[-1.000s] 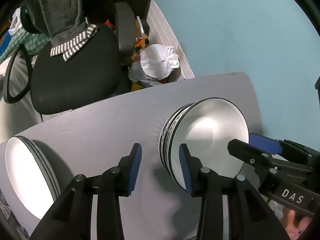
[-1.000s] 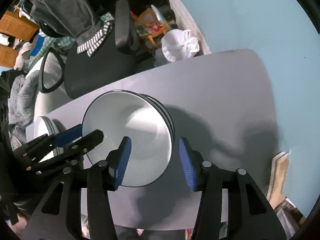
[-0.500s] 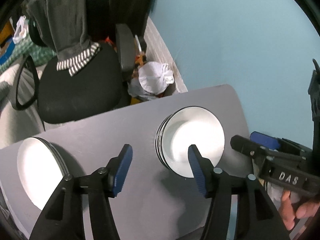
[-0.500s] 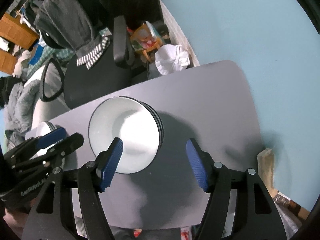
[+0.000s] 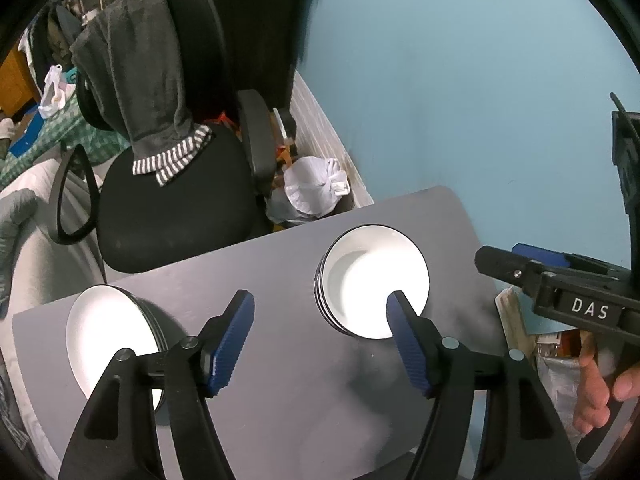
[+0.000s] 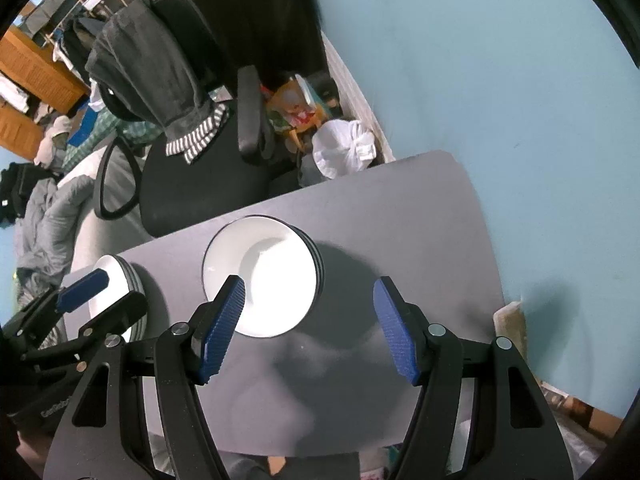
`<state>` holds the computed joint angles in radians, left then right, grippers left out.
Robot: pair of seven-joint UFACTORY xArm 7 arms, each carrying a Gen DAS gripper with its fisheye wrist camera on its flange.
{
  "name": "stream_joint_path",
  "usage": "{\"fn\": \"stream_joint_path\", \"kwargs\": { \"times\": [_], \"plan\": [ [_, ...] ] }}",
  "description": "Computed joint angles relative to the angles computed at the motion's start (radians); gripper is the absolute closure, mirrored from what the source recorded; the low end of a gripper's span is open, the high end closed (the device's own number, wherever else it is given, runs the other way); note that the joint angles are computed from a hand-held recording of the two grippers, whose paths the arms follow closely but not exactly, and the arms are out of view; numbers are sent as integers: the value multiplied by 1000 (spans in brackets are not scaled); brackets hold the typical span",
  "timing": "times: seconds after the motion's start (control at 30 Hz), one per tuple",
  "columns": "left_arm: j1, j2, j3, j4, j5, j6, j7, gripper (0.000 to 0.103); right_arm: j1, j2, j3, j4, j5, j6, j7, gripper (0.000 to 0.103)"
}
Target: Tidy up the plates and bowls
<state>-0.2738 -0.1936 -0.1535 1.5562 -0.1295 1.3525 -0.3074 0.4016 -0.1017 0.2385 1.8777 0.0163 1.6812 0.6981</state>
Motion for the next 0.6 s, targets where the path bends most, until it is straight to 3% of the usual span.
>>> {"fn": "stream_joint_path", "kwargs": {
  "times": [0.6],
  "plan": [
    [-19, 24, -31, 88, 98, 54, -23, 24, -10, -52, 9, 5, -28, 47, -44, 36]
  ]
}}
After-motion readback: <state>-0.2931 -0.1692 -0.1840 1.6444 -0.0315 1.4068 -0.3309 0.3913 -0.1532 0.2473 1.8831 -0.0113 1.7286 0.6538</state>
